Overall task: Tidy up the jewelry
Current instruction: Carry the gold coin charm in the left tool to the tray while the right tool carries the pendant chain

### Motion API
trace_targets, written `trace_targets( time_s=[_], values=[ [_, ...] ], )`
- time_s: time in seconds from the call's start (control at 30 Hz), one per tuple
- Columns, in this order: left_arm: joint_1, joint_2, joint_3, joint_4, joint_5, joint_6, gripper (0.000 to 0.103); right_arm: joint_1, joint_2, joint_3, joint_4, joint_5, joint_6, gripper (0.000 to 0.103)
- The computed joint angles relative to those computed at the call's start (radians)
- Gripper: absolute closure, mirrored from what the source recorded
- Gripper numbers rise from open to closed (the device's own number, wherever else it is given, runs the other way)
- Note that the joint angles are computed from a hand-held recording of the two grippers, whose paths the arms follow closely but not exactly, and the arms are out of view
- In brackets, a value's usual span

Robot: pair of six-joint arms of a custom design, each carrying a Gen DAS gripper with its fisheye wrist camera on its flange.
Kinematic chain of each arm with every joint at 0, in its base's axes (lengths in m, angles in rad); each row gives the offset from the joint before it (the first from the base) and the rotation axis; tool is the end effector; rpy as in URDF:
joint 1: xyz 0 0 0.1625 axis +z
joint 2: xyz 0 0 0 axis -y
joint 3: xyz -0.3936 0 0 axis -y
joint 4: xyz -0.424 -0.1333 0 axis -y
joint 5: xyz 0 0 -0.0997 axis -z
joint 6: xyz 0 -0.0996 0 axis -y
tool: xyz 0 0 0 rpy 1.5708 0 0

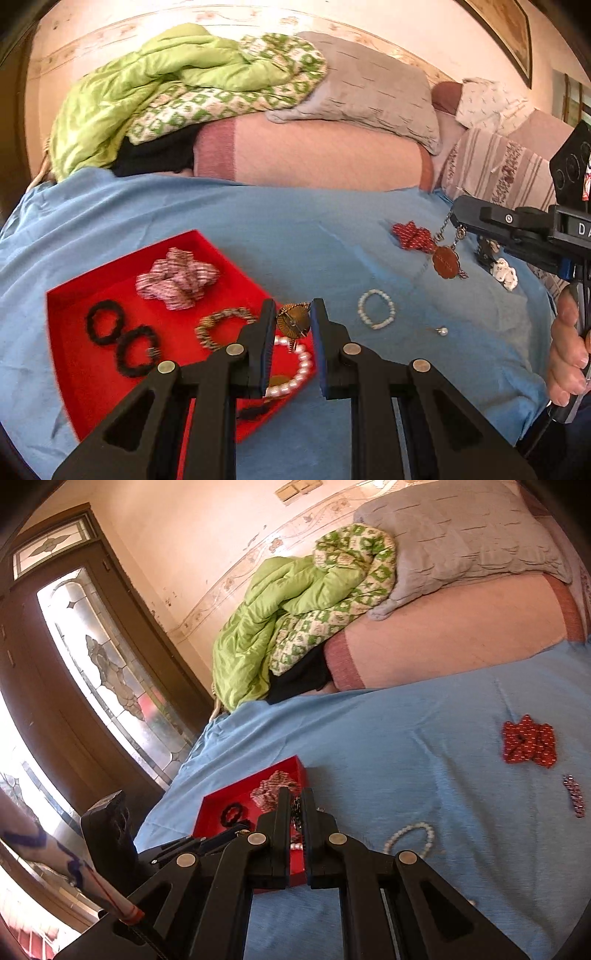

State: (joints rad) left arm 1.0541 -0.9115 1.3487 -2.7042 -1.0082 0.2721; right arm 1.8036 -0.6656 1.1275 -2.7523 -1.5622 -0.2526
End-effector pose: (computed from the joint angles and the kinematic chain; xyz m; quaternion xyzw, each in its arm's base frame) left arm -0.2113 -0.7492 0.2934 0.2596 0.8701 -0.3571 0.2190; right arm 0.3220 -0.7764 0.2074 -0.2264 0.9082 -0.3521 0.0005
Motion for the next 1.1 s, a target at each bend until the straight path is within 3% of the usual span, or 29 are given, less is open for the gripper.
trace_targets(
  time_s=[0.53,0.87,1.1],
  values=[
    [0.056,-0.109,0.06,0.033,0.059,-0.059,0.085,0.055,0.127,-0.111,0.074,0.027,-0.007,0.098],
    [0.081,-0.11,0.055,0.106,0.094,-0.122,0.085,0.072,0.202,-0.176,0.147,0.055,0.007,0.098],
    [0.094,-0.091,0.035,0.147,0.122,-0.156,0.085,0.069,0.272,-0.245,0.193,0.022,0.032,0.097]
  ],
)
